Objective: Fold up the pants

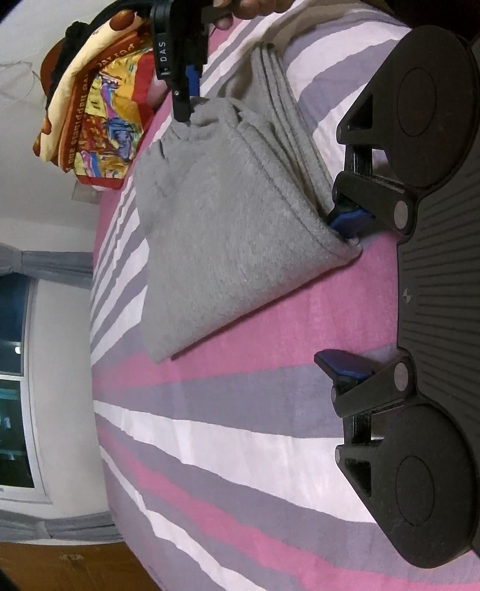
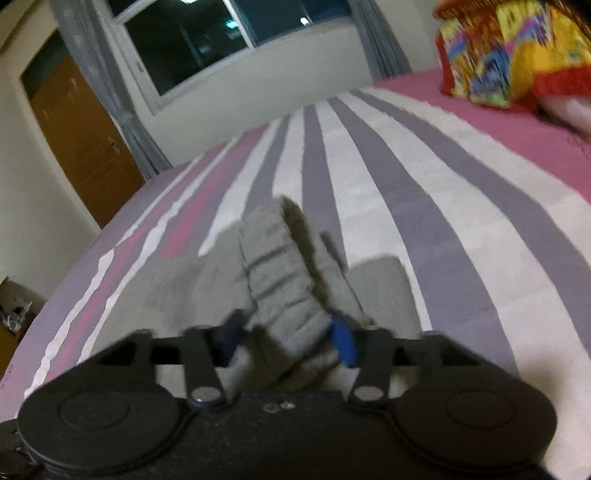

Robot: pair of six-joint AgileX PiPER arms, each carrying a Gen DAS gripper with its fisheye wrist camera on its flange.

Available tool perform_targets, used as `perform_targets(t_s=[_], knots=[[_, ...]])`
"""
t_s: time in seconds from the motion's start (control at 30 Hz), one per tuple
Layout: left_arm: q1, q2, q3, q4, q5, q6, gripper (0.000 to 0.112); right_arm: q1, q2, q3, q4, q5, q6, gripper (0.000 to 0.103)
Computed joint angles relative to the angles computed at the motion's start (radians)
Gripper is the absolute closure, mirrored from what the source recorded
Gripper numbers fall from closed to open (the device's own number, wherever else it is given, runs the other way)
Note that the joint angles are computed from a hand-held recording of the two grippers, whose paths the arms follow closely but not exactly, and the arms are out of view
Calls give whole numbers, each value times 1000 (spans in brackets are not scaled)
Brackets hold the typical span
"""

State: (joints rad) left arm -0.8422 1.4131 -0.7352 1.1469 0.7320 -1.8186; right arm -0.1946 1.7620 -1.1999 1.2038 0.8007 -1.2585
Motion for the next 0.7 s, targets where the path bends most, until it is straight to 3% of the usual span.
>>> perform_targets(t_s=[0.17, 0.27, 0.33, 0.4, 0.53, 0.63, 0.67, 0.7], knots=[[-10, 5, -9, -7, 12, -1, 46, -85, -52, 38, 92, 93, -23, 81], [-13, 12, -22, -21, 22, 12, 46, -92, 17, -20, -20, 100, 141, 76], [-15, 12, -28, -36, 27, 29, 46, -126, 39, -21, -6, 149, 177, 64], [-14, 10, -23, -30, 23, 21, 46, -163, 25, 30, 69, 185, 123, 21], [-6, 15, -20, -21, 14, 5, 46, -129, 91, -34, -37, 224, 260, 21], [11, 14, -18, -24, -9, 10, 46, -87, 110, -51, -19, 179, 262, 24], [18, 12, -16, -27, -18, 12, 45, -72, 119, -65, -19, 168, 280, 33], [28, 12, -17, -33, -29, 19, 44, -55, 125, -84, -32, 155, 301, 58]])
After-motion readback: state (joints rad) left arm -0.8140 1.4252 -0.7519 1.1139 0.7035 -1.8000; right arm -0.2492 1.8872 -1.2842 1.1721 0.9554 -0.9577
